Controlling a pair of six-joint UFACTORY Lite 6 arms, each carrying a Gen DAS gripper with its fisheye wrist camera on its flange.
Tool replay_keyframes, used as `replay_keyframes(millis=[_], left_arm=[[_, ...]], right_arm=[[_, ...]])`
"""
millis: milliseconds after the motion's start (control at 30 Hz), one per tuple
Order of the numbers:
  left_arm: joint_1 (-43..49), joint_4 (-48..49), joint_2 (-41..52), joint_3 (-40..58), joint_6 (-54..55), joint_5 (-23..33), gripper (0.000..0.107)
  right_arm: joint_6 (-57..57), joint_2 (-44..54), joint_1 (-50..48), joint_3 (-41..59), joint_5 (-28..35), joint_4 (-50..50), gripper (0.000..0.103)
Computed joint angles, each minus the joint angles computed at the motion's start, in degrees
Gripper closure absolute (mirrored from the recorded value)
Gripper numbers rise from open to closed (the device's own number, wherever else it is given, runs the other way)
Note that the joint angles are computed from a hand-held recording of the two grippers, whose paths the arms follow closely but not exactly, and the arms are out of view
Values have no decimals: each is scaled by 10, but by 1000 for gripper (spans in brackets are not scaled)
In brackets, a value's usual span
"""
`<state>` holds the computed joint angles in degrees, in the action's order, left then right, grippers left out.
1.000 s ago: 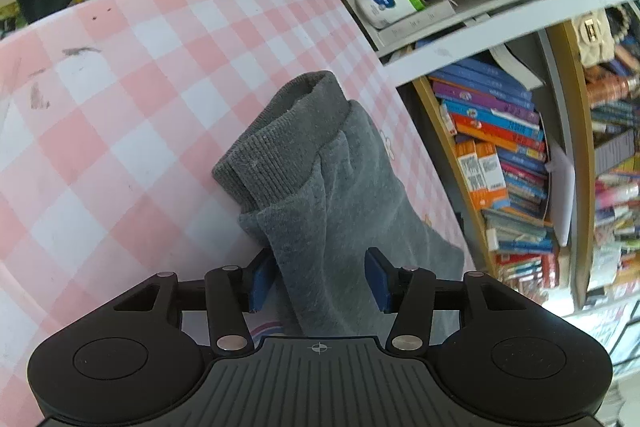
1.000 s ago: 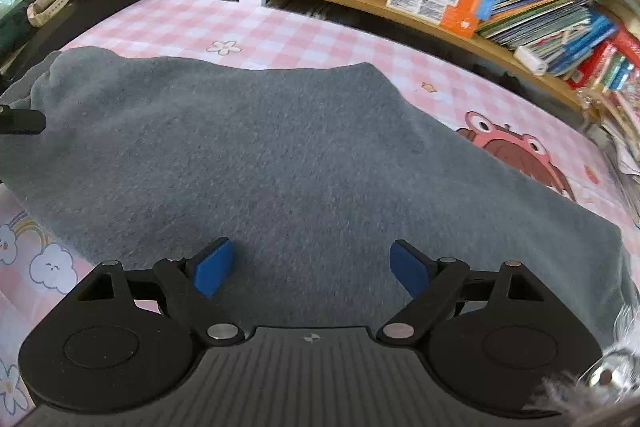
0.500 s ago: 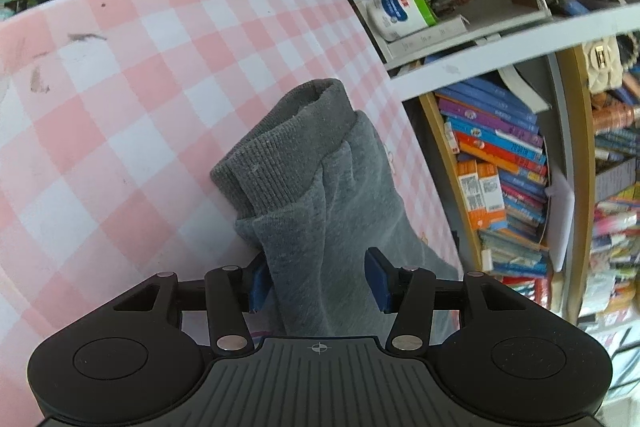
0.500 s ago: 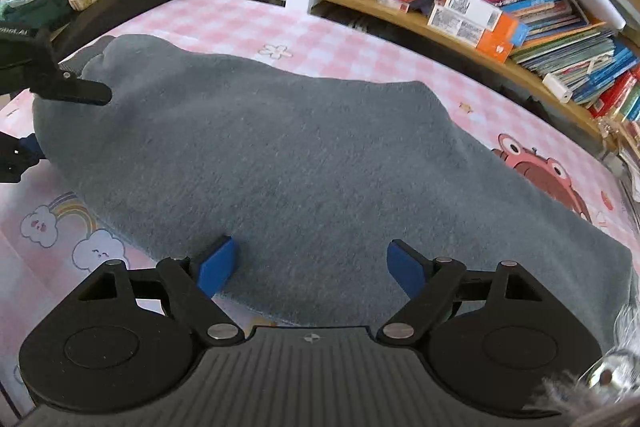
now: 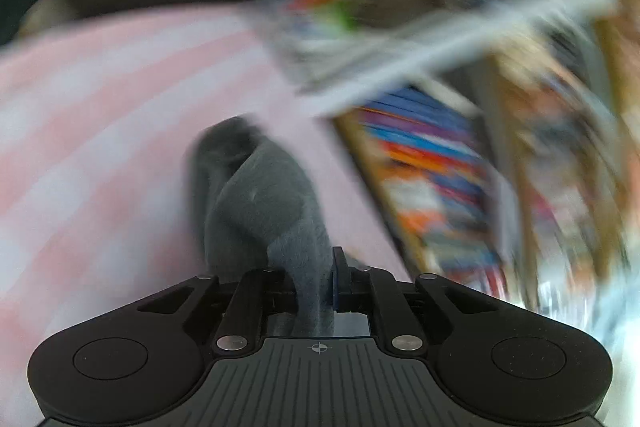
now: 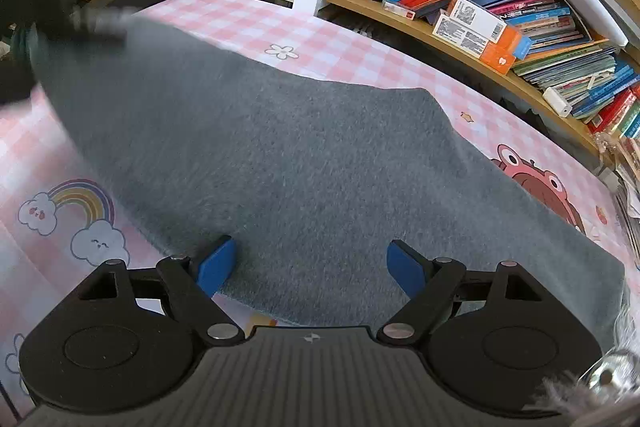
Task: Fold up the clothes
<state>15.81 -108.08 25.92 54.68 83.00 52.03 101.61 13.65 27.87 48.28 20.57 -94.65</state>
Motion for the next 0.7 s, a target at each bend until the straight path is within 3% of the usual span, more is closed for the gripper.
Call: replay_keyframes(millis=[100,167,233,367,433,700], left_arm=[[-2,5,-11,-8,9,-15,96],[8,34,31,20,-66,-65,96],[22,57,63,36,-110,-68,95],[16,54,72,44,-95,-81,92],[17,58,76,47,-103,-79,86],[29,20,97,36,-77,-40,87]], right_arm=[[-16,2,-4,5,-6,10,21],[-28,3,-7,8,-10,18,21],[-25,1,-11,6,-16,12,21],[-22,0,-19,4,-24,5,20],[-15,0,-19,2,-24,-1,20],[23,-3,-19,-6,-24,-29,19]])
